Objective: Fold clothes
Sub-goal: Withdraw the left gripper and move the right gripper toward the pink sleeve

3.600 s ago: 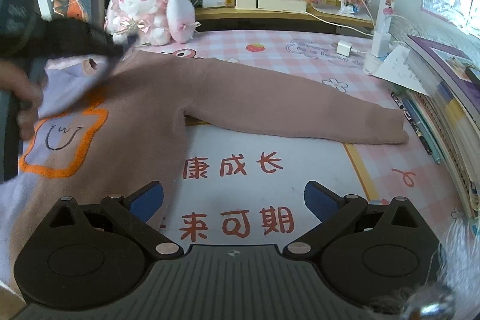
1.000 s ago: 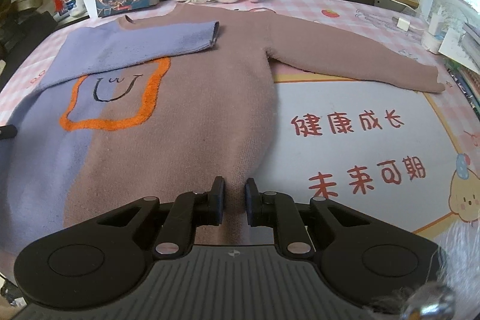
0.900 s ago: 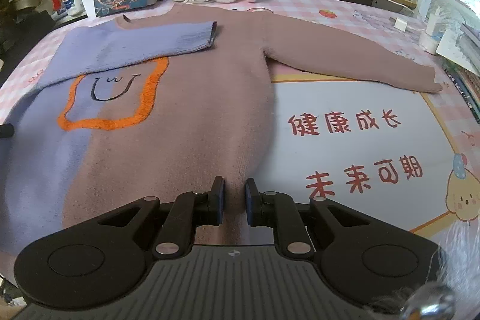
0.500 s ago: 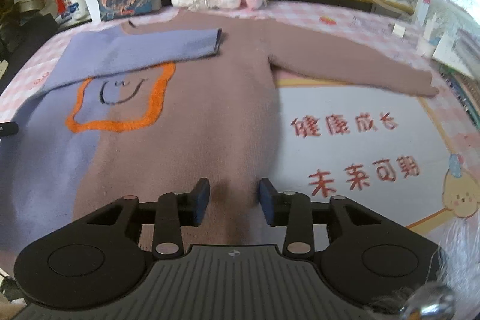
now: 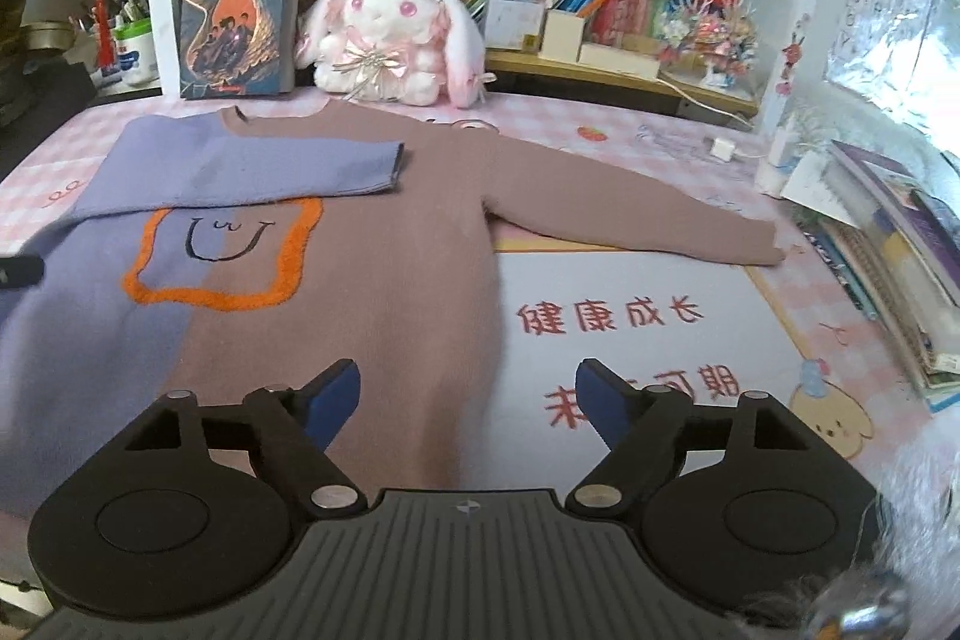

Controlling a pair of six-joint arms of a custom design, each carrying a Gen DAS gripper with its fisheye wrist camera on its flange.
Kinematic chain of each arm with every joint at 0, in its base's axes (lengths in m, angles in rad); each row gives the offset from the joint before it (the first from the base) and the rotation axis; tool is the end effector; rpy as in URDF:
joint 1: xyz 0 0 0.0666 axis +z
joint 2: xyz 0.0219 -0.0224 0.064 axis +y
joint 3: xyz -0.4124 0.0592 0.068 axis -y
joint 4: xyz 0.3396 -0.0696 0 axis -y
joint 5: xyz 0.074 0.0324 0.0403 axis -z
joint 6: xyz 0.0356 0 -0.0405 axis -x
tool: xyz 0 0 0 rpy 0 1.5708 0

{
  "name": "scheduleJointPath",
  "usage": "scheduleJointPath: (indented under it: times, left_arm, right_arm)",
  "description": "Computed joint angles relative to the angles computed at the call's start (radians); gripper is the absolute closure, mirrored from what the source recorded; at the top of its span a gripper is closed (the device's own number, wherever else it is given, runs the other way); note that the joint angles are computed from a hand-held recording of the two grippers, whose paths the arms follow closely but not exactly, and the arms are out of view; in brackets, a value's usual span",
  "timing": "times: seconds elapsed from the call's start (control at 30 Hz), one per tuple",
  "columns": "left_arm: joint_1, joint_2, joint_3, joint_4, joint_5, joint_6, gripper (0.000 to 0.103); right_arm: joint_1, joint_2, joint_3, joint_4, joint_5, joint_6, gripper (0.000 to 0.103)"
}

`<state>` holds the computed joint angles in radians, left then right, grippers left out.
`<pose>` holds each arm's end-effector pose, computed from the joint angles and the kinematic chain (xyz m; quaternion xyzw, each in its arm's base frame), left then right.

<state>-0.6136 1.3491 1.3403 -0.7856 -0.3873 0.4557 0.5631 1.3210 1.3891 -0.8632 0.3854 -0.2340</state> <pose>0.3443 -0.2265 0.4684 -0.0010 0.9112 -0.0360 0.4104 0.3451 0.2016 0.4936 -0.0774 0.9082 -0.0193 0.4109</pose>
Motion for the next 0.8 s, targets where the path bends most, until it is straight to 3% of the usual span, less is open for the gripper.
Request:
scheduleJointPath:
  times: [0.27,0.43,0.6,0.8]
  left_arm:
    - [-0.045,0.032,0.01,0.02,0.064,-0.071,0.023]
    - [-0.05,0.056,0.03,0.02,0.07,-0.079,0.022]
    - [-0.062,0.09,0.064,0.005,0.048,-0.05,0.021]
    - [-0.084,0.151,0.131,-0.045,-0.009,0.013,0.021]
  right_arm:
    - [0.006,-0.047,-0.031,-0.079,0.072,-0.09,0.024]
    - [-0.014,-0.063,-0.047,-0.086,0.074,-0.11,0.024]
    - [-0.056,-0.066,-0.055,-0.067,0.042,-0.081,0.023]
    - [-0.152,-0.043,-0.048,-0.015,-0.055,-0.005,0.023]
